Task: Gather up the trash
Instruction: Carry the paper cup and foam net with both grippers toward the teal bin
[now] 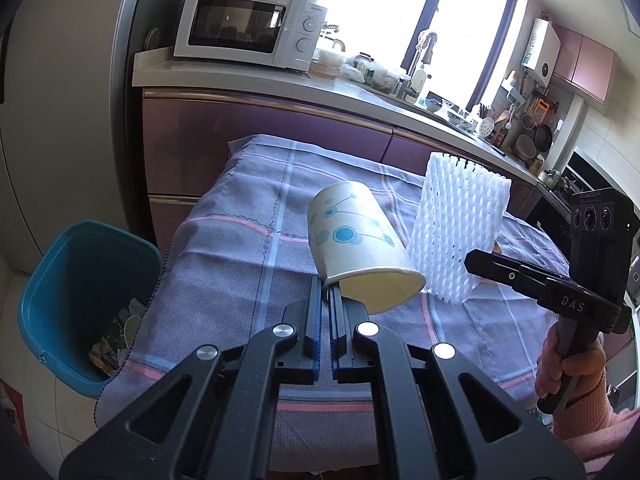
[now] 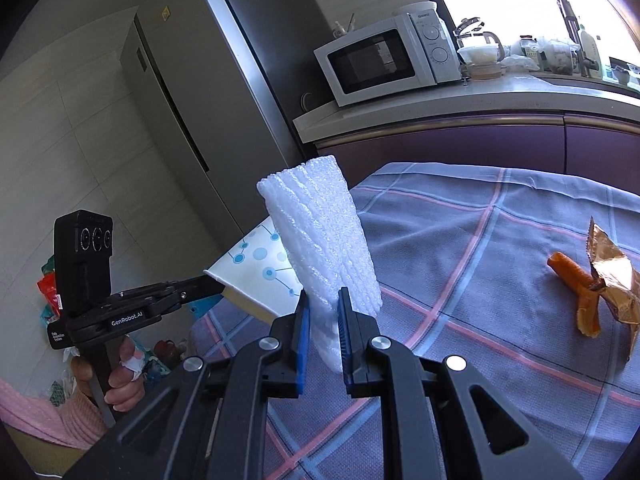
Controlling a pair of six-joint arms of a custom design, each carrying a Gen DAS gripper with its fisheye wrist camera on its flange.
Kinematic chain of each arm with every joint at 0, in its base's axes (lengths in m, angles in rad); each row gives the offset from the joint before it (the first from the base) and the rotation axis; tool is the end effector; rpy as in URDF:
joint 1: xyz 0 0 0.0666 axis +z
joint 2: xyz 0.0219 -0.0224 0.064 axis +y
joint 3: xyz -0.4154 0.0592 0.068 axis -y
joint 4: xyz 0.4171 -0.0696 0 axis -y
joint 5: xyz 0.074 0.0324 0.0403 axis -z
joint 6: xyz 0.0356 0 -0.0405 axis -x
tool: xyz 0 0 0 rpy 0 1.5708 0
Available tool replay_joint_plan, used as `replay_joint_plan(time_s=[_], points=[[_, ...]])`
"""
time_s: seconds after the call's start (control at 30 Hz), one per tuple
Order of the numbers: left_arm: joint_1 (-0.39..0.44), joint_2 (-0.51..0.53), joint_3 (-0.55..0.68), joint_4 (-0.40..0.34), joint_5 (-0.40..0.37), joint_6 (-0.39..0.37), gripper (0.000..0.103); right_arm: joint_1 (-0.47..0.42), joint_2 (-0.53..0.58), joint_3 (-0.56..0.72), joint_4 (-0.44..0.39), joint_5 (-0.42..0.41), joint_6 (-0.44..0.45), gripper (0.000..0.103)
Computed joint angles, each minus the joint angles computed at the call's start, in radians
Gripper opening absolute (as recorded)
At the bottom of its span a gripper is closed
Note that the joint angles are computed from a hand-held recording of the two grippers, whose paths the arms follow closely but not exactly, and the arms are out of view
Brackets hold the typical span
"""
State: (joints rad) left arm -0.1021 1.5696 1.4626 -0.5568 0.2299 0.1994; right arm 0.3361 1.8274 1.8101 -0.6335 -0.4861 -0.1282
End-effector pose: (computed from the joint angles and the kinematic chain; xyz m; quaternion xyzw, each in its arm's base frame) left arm 0.5856 -0.0686 0.4344 0.0068 0.8944 -0.1673 0.4148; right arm 0.6498 0.2442 0.4439 -0.1965 0.8539 0.3090 0.3697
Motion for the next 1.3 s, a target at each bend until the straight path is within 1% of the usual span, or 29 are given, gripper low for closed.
replay_joint_plan(time_s=[0.27, 1.07, 1.3], points=[[0.036, -0.030, -0.037, 0.013, -0.011, 0.022, 0.004, 0.028, 0.031, 0.050, -0.029, -0.028, 0.005, 0.012], [0.136, -0.102, -0.118, 0.044, -0.049, 0.071, 0.004, 0.094, 0.163, 0.260, -0.151, -0.121, 0.037, 0.012], [0.163, -0.123, -0.143, 0.051, -0.061, 0.084, 0.004, 0.115, 0.204, 0.326, -0.185, -0.134, 0.045, 0.012]])
